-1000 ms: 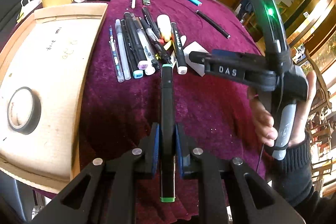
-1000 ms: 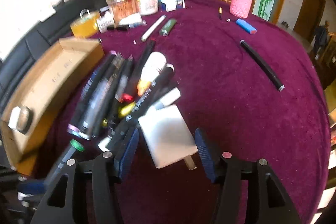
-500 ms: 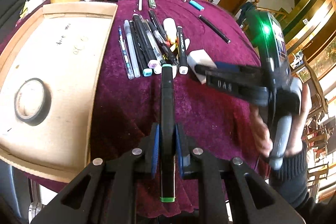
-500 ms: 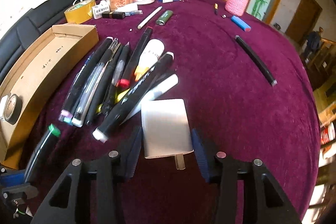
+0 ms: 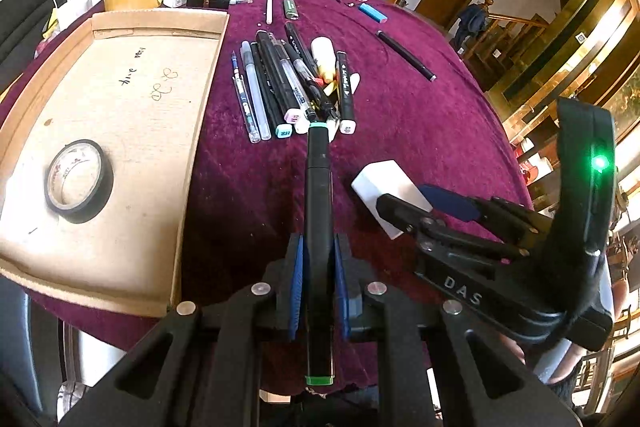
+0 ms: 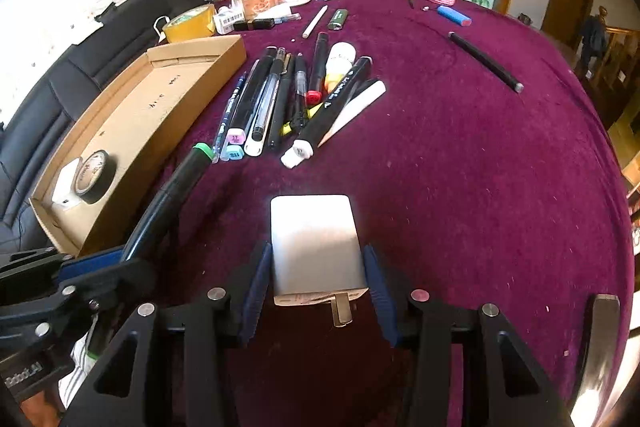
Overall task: Organize rigid objects
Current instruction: 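Grasp the white plug charger with the right tool, then carry the marker into the tray and release it while the right tool carries the charger over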
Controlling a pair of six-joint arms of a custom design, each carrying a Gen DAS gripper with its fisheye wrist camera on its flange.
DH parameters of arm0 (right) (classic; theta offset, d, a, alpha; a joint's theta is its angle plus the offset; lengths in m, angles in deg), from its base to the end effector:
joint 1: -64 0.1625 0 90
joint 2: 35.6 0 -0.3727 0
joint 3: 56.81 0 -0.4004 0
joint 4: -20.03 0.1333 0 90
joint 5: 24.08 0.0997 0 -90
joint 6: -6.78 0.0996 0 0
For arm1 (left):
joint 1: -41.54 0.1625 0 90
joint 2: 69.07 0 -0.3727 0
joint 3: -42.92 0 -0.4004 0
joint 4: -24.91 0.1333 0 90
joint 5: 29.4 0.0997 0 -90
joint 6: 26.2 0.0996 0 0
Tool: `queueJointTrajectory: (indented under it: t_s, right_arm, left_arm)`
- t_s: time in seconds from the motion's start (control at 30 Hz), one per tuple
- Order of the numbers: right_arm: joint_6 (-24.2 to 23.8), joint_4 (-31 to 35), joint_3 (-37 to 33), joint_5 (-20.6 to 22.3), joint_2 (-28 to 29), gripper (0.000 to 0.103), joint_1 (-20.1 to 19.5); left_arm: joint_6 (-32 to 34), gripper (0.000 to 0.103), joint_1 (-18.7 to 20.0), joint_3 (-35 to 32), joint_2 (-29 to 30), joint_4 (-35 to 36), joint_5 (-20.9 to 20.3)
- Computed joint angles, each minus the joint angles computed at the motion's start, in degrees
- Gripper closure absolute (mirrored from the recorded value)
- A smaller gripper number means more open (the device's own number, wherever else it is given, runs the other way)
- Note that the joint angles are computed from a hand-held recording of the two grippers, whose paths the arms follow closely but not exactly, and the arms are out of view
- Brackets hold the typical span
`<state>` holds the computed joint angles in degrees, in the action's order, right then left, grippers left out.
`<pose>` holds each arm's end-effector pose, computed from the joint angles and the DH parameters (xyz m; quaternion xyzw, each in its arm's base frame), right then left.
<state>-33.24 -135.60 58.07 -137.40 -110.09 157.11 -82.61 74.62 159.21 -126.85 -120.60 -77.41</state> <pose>0.1227 -0.5279 0.2220 0.3102 -0.9050 0.1405 0.2548 -0.3128 -0.4424 0.0572 0.0135 0.9332 -0.2858 0.2172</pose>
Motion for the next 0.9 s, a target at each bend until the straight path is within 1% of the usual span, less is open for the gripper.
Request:
queueJointTrajectory:
  t_s: [0.23,0.43,0.57,0.73,0.9]
  right_arm:
    - [0.2,-0.5,2.8,1.9,-3.9,0.053,-0.1]
    - [0.4,1.5,4.9,6.2,-8.2,0.053,-0.2]
    - [0.3,1.9,6.1,7.8,-10.2,0.053,0.5]
    - [0.5,3.2,6.5,9.6,-11.0,0.053,1.7]
    - [0.6,4.9,5.4,11.0,-9.8,0.052,3.4]
  left_arm:
    - [-1.6,0.089,-1.9,0.2,-0.3,1.7,1.3]
    - [-3.4,0.089,-3.4,1.2,-1.5,2.6,2.5]
    - [-5.2,0.089,-4.1,2.4,-3.2,3.5,3.9]
    - [-7.3,0.089,-4.5,4.0,-5.8,4.8,5.4]
    - [-10.4,0.089,-4.5,6.4,-9.6,6.7,7.4]
